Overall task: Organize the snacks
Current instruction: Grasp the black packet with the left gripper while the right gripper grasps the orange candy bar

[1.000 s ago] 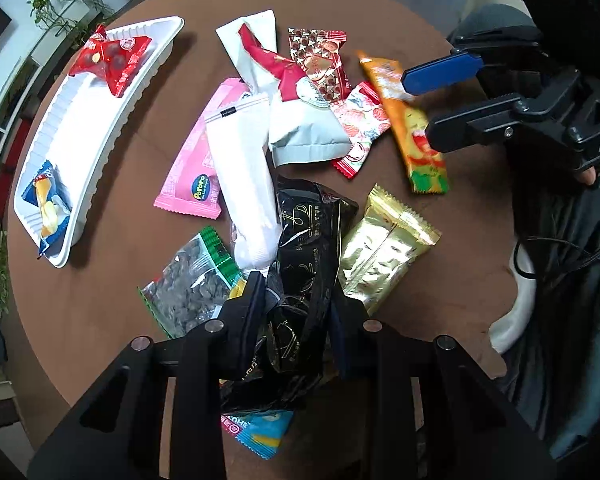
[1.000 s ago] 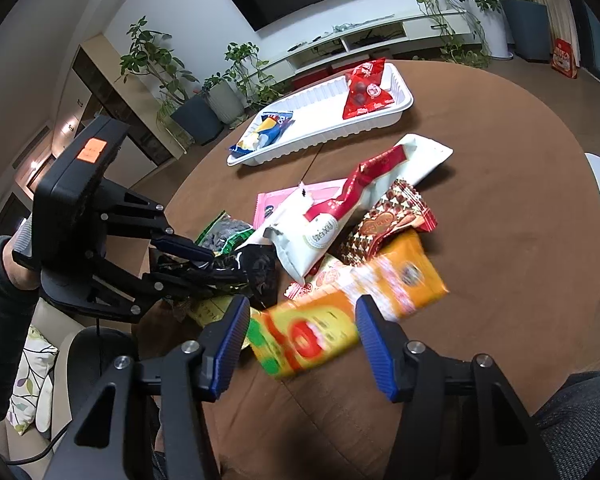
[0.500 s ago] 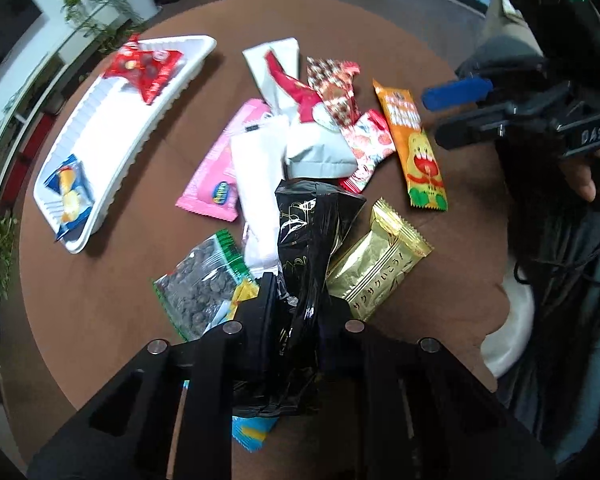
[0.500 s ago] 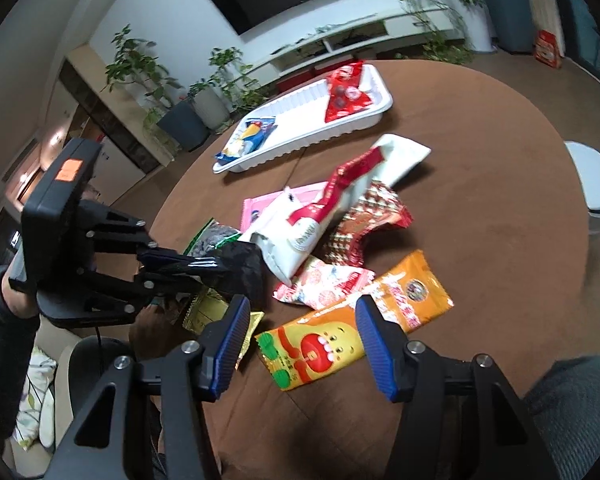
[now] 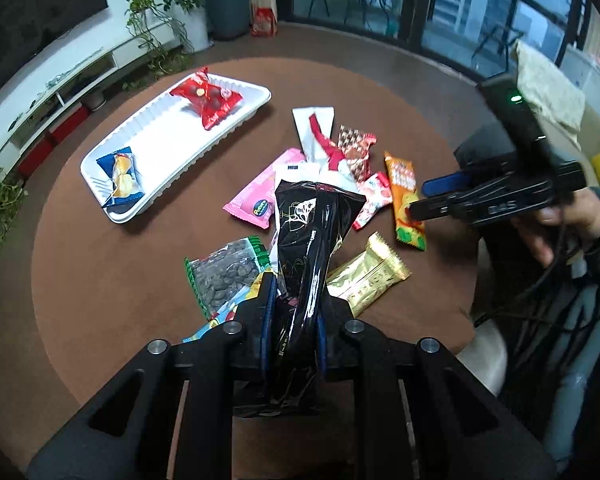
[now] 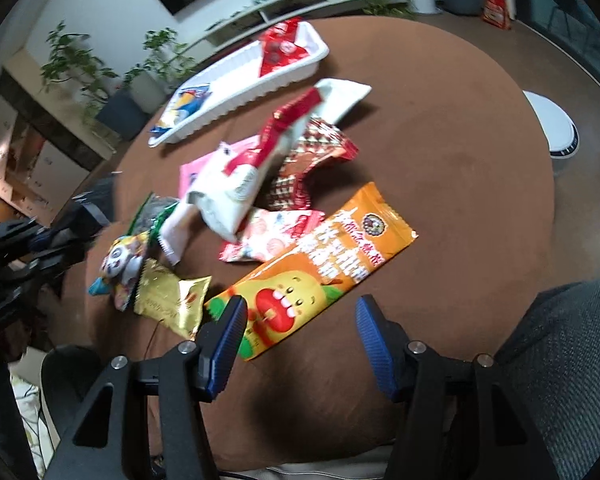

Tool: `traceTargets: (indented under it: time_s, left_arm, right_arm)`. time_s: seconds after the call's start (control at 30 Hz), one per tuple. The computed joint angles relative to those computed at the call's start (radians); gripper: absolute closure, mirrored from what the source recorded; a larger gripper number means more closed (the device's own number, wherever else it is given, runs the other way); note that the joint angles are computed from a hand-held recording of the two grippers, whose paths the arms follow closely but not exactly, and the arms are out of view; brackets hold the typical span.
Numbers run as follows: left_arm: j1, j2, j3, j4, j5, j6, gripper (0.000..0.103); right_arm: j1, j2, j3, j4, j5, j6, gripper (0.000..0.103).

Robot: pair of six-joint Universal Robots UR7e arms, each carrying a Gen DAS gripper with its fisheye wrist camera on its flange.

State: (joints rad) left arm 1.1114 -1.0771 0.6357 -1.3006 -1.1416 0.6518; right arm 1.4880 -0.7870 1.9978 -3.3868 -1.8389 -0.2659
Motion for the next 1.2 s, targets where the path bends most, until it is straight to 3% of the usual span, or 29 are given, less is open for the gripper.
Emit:
traceTargets:
  time_s: [0.17, 0.43, 0.73, 0.97, 1.2]
  left_arm:
    - [0.009, -0.026, 0.023, -0.021, -0.037, -0.007, 0.088]
    - [0.019, -0.07, 0.077, -0.05, -0.051, -0.021, 0.088]
    - [0.015, -0.083, 0.11, -0.058, -0.049, -0.042, 0.088]
    - [0.011, -0.094, 0.137, -0.059, -0.06, -0.044, 0.088]
    - [0.012, -0.096, 0.149, -0.067, -0.073, -0.036, 0.088]
  right_arm:
    - [0.02, 0.021, -0.049, 0.043, -0.022, 0.026, 0.037]
    - [0.062, 0.083, -0.123, 0.019, -0.162, -0.081, 0.039]
    - [0.065, 0.078, -0.095, 0.005, -0.195, -0.196, 0.05]
    - [0.085, 0.082, -0.085, 0.008, -0.266, -0.287, 0.055]
    - [0.112, 0.111, -0.114, 0.002, -0.356, -0.293, 0.052]
